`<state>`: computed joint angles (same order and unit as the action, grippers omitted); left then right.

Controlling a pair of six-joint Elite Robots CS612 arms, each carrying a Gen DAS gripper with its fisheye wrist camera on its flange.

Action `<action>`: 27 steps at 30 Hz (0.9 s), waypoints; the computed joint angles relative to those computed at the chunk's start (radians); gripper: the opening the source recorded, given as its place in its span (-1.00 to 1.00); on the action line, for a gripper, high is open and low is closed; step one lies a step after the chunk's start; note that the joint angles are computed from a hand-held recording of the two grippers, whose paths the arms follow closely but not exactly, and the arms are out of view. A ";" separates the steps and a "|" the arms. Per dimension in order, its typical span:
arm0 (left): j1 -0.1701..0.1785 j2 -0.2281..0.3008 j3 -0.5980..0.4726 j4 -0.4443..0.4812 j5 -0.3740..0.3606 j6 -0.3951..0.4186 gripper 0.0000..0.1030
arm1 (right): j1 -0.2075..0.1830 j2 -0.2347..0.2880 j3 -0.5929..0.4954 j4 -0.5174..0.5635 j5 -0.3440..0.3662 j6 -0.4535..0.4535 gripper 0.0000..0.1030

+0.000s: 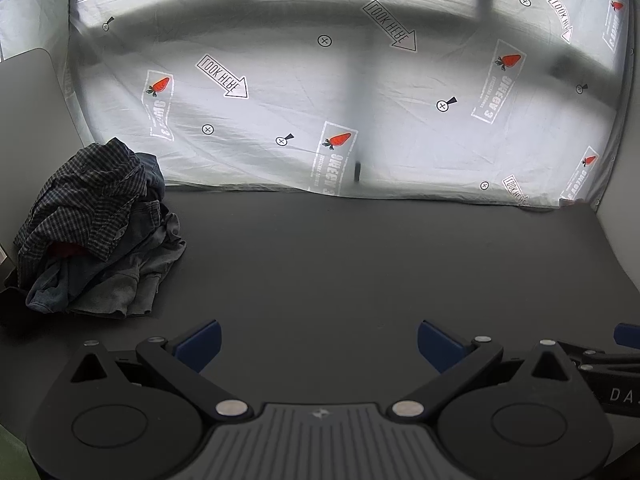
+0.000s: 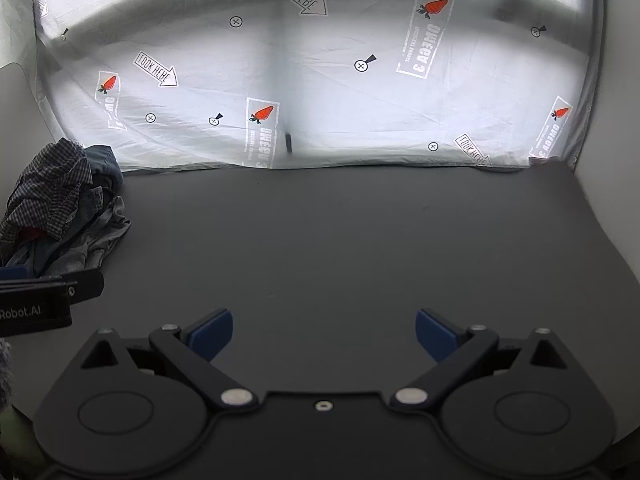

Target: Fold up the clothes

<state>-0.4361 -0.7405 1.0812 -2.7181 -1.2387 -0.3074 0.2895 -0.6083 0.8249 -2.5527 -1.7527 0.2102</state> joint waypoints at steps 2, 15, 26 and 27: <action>0.000 -0.002 0.002 0.005 0.001 -0.005 1.00 | 0.001 0.003 -0.009 0.008 -0.008 -0.001 0.93; 0.009 0.015 -0.029 0.012 -0.035 0.017 1.00 | 0.000 0.014 -0.017 -0.017 -0.014 0.016 0.93; 0.012 0.022 -0.037 -0.005 -0.041 0.032 1.00 | 0.002 0.018 -0.024 -0.023 -0.023 0.023 0.93; 0.012 0.023 -0.039 -0.006 -0.045 0.032 1.00 | 0.002 0.018 -0.025 -0.022 -0.023 0.024 0.93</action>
